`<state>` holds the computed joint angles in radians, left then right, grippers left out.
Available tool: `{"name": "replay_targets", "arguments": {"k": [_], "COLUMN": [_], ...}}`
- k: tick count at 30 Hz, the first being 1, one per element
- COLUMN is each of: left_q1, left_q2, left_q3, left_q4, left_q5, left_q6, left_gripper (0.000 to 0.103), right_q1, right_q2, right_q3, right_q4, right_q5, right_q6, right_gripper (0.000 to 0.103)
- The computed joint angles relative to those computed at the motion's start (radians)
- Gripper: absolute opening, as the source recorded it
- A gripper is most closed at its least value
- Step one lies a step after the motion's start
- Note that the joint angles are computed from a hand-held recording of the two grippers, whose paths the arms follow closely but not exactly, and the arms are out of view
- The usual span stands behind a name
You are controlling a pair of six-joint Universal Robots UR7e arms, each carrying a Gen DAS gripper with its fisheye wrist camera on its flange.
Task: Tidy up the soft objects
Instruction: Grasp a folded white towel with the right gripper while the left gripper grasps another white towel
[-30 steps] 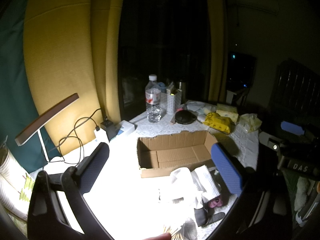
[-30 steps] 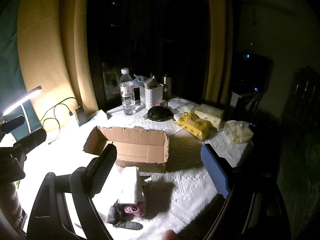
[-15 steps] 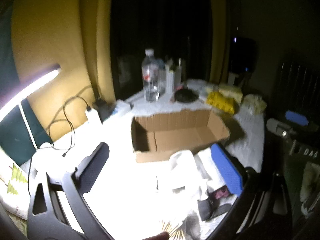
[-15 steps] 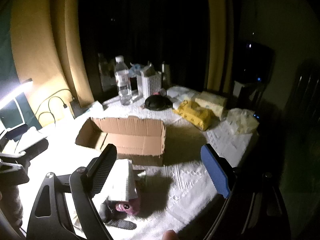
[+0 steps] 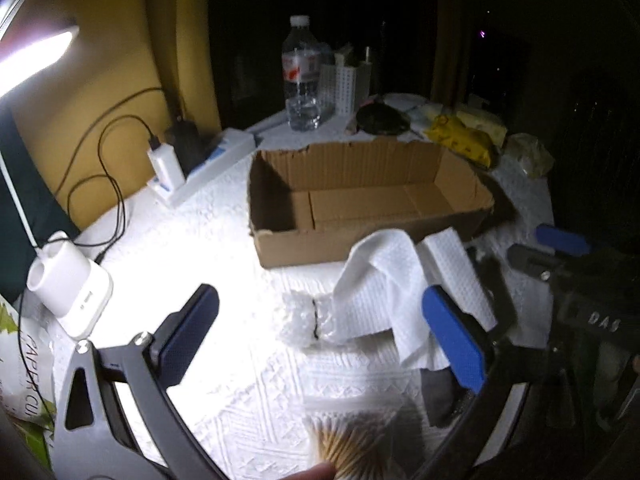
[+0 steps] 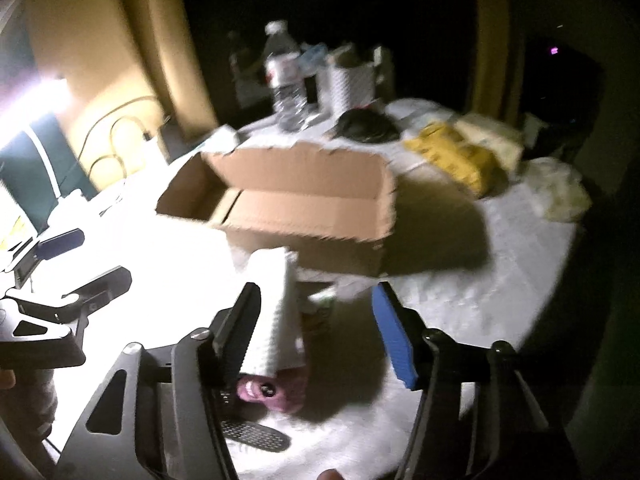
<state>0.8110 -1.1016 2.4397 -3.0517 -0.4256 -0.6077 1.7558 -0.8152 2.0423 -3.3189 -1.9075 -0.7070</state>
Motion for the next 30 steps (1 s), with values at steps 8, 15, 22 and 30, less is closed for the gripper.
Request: {"name": "replay_targets", "arguments": {"k": [8,15,22,30], "left_q1": [0.046,0.049,0.059,0.114], "left_q2": [0.023,0.064,0.112,0.165], "left_q3": [-0.022,-0.043,-0.087,-0.157], "left_q4": [0.05,0.011,-0.033,-0.011], "left_q5": [-0.04,-0.07,-0.11,-0.173], "left_q6": [-0.011,0.054,0.133,0.19], "left_gripper": [0.102,0.101,0.101,0.06], "right_q1": [-0.008,-0.025,-0.041,-0.057], "right_q2": [0.083,0.109,0.046,-0.024], "right_q3": [-0.062,-0.088,-0.045,-0.012], "right_q4": [0.091,0.136,0.093,0.056], "right_q5": [-0.002,0.017,0.111,0.145], "right_q6": [0.007,0.004,-0.015,-0.007], "right_gripper": [0.051,0.032,0.006,0.006]}}
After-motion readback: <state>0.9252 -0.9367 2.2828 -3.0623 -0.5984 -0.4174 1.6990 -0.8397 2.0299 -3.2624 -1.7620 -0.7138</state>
